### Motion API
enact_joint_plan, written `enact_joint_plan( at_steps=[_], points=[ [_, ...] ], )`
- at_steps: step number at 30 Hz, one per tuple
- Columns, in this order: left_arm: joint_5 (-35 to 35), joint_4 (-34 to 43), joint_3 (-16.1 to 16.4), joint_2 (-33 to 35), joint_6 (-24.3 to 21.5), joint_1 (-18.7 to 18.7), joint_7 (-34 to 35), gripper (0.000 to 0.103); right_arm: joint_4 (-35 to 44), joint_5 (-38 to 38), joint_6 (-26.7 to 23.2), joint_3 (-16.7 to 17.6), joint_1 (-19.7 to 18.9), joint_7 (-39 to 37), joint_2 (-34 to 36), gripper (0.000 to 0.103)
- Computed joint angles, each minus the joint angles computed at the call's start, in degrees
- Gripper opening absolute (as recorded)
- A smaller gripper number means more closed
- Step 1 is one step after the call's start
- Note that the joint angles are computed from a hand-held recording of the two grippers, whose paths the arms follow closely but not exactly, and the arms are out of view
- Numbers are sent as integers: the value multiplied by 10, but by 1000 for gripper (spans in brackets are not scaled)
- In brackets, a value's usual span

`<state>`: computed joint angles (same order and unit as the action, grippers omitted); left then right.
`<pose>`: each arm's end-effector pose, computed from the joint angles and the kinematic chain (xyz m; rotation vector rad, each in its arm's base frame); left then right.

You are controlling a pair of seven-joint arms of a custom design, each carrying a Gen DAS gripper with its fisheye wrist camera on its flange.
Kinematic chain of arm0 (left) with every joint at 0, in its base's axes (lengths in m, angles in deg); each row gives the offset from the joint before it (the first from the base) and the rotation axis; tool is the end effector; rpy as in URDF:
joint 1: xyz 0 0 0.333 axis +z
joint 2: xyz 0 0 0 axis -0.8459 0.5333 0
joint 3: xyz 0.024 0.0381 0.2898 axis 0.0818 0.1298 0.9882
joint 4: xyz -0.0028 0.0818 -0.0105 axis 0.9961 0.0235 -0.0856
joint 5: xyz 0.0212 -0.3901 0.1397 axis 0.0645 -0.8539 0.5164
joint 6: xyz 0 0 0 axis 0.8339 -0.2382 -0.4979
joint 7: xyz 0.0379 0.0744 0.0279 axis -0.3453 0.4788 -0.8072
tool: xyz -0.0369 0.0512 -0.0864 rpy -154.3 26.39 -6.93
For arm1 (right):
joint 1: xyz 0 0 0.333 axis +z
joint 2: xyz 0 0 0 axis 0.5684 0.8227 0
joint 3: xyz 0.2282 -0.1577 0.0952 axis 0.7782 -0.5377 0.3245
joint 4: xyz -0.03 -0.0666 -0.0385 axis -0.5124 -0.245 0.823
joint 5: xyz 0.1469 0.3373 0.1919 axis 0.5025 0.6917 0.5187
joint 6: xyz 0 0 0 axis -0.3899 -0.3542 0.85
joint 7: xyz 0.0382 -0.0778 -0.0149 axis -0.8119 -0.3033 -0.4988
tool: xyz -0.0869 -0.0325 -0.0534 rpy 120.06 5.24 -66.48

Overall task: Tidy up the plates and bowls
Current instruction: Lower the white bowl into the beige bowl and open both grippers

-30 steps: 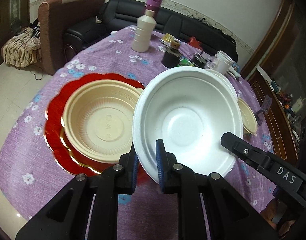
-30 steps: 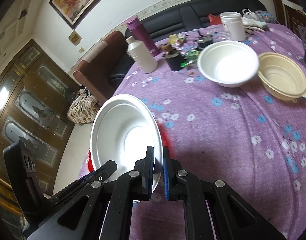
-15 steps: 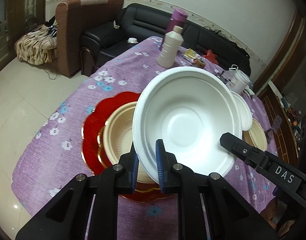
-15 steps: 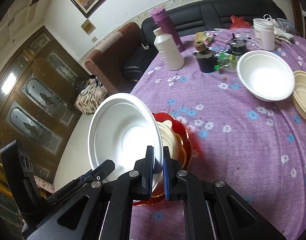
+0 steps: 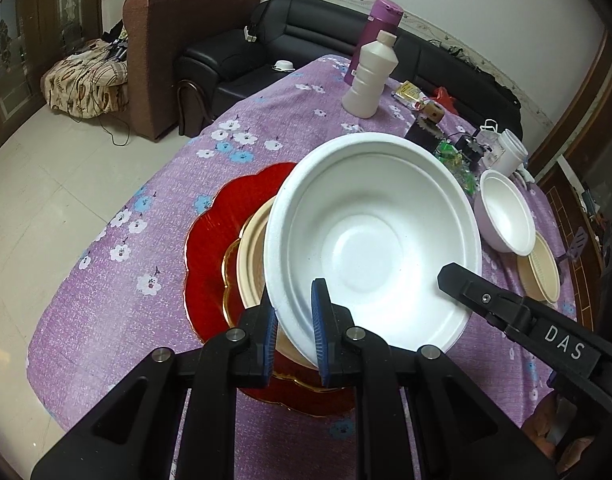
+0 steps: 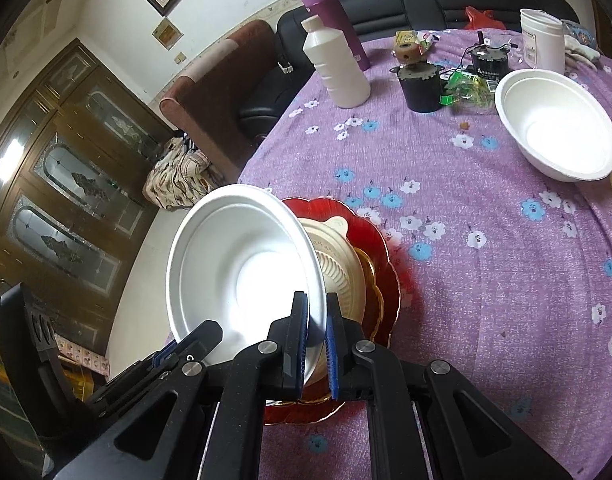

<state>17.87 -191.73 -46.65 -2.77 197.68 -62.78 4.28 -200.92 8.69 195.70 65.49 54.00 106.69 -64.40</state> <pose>0.5789 -0.1711 0.3681 -1.9466 2.0233 -0.8173 0.5726 0.2372 0.3955 -1.5102 1.9367 -0.0997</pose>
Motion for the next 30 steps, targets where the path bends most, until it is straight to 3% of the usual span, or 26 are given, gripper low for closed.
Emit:
enact_joint_plan(
  at_steps=[30],
  points=[
    [50,20,1,23,-20,7,-45,14,44,-7,-32,-3,2,2,43,8]
  ],
)
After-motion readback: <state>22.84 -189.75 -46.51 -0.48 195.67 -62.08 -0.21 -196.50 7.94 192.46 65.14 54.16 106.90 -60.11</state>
